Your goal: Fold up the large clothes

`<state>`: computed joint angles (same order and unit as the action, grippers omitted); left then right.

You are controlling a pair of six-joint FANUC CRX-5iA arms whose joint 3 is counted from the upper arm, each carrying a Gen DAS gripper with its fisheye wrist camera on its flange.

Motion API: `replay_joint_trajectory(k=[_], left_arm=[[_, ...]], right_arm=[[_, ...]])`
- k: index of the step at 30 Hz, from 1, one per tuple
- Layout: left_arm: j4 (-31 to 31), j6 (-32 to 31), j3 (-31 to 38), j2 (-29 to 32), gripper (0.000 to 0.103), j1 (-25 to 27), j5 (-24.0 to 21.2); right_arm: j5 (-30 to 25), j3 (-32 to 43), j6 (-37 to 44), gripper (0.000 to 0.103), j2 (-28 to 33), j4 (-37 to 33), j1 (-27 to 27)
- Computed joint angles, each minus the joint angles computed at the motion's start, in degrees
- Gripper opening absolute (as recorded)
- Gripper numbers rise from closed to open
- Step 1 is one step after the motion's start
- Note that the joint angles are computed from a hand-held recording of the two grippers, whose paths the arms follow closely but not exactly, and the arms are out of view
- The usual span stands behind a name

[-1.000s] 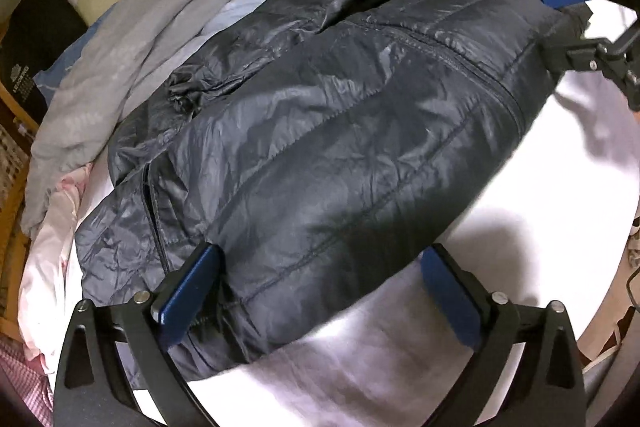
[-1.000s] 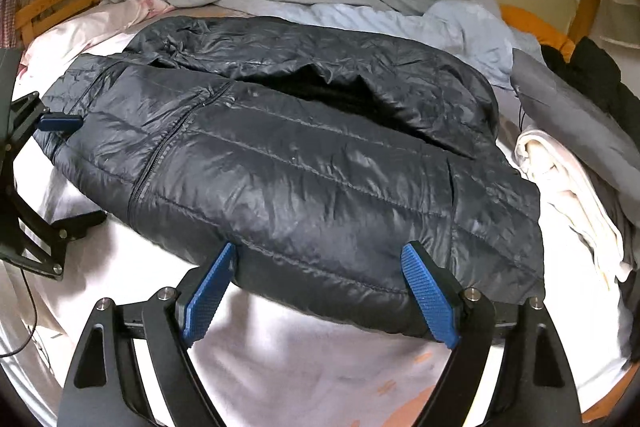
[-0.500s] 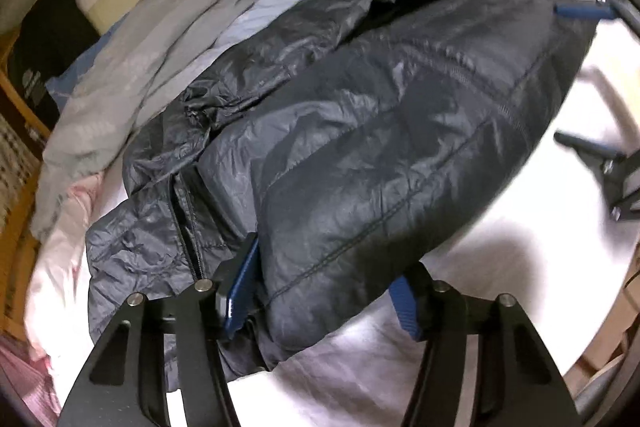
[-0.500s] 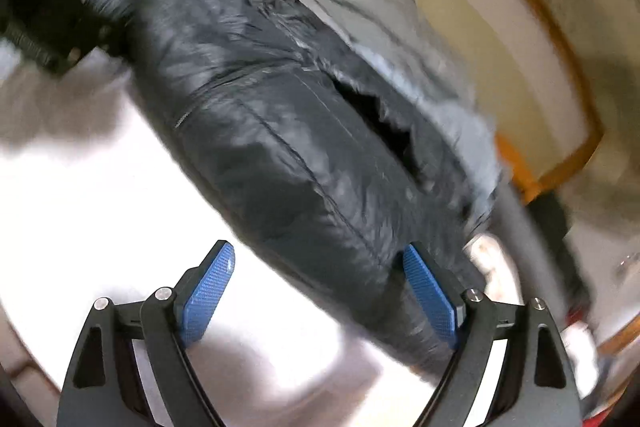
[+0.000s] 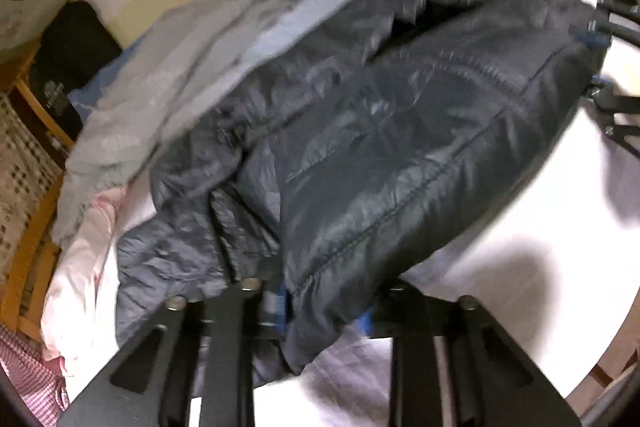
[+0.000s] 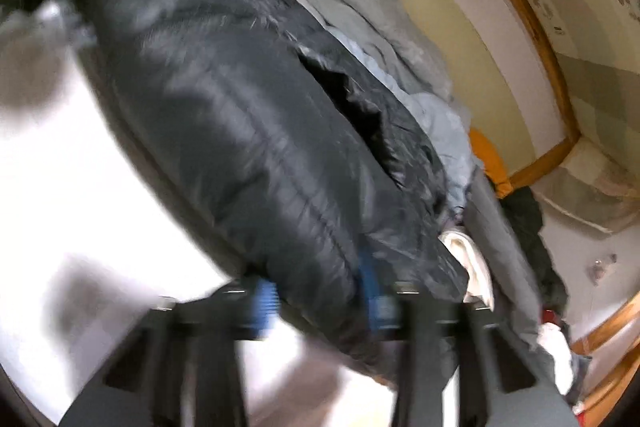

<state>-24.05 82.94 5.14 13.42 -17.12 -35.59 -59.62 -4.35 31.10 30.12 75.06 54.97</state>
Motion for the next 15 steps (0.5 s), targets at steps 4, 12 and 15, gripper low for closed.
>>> replay_joint_trajectory(k=[4, 12, 15], left_arm=[[3.23, 0.77, -1.60, -3.31, 0.016, 1.11, 1.32], [15.30, -2.05, -6.54, -7.34, 0.023, 4.70, 1.28], [9.54, 1.39, -2.94, -5.10, 0.046, 2.86, -3.08]], right_arm=[[4.18, -1.57, -3.82, 0.013, -4.84, -1.57, 0.04], [12.57, -3.00, -1.04, 0.013, -12.01, -8.78, -0.42], [11.21, -1.13, 4.63, 0.014, -10.75, -12.67, -0.39]])
